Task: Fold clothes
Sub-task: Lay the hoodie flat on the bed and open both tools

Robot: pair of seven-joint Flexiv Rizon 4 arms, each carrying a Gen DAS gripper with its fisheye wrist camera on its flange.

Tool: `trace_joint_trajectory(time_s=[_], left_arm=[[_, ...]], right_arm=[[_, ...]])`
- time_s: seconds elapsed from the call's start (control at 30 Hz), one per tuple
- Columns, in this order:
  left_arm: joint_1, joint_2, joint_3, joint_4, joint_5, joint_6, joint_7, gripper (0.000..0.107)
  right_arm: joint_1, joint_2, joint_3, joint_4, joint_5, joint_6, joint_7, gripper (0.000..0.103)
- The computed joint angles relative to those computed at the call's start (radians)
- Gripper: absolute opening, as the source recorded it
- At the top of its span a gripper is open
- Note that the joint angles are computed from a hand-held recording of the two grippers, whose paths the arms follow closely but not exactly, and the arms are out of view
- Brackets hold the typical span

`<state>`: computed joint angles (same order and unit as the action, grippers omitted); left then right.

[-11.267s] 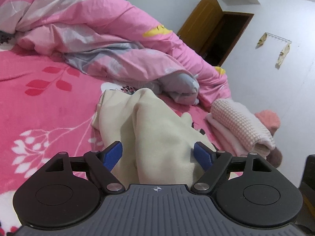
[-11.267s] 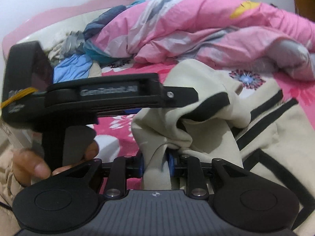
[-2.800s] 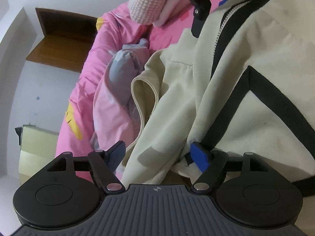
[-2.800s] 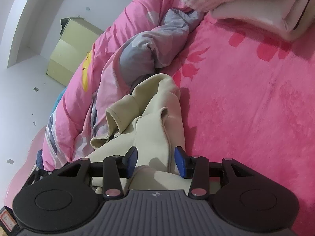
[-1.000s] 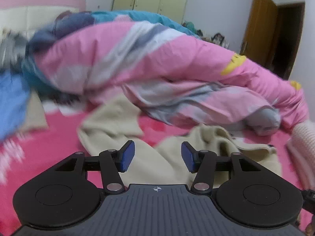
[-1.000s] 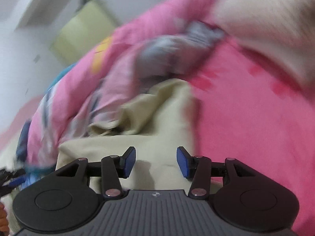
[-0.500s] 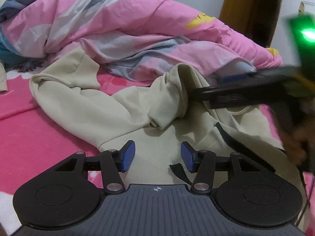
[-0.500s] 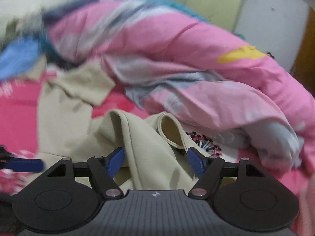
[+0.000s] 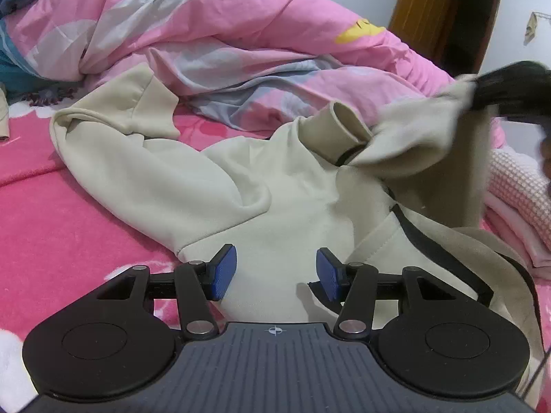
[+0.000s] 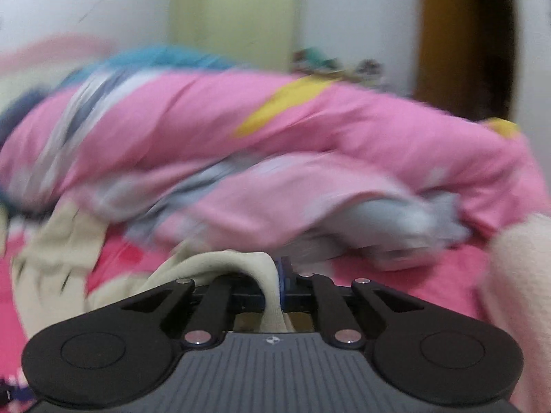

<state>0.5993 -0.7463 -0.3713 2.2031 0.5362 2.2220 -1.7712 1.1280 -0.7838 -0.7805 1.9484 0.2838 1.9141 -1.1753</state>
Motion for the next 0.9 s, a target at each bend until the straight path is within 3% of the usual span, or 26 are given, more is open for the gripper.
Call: trace_joint_trajectory(time_s=[0.17,0.3,0.43,0.53,0.6,0.67,0.8,0.87,0.9], left_arm=[[-0.009,0.001,0.012,-0.001,-0.004,0.002,0.005,0.051],[0.003,-0.001,0.004,-0.002,-0.001,-0.003,-0.001,0.051],[-0.001,0.000,0.009,-0.003,-0.009,-0.005,0.001,0.051],[-0.014,0.002,0.021,-0.003,-0.020,-0.003,0.007,0.051],[-0.023,0.004,0.029,-0.002,-0.027,-0.001,0.011,0.051],[-0.032,0.004,0.037,-0.002,-0.032,0.002,0.015,0.051],[-0.039,0.004,0.046,-0.002,-0.037,0.007,0.020,0.051],[-0.032,0.003,0.041,-0.003,-0.031,0.005,0.018,0.051],[-0.028,0.002,0.037,-0.004,-0.027,0.002,0.017,0.051]], right_arm=[[0.024,0.017,-0.143,0.072,0.102,-0.021,0.100,0.006],[0.046,-0.055,-0.257,0.114,0.127,-0.094,0.214,0.006],[-0.019,-0.080,-0.231,0.122,0.077,-0.200,0.292,0.007],[-0.099,-0.065,-0.151,0.111,-0.010,-0.264,0.285,0.008],[-0.084,-0.108,-0.169,0.111,-0.077,-0.302,0.280,0.009],[-0.054,-0.137,-0.193,0.130,-0.139,-0.296,0.260,0.030],[0.008,-0.139,-0.231,0.181,-0.239,-0.281,0.223,0.053],[0.058,-0.137,-0.264,0.223,-0.266,-0.263,0.184,0.080],[0.094,-0.145,-0.288,0.244,-0.270,-0.256,0.162,0.085]])
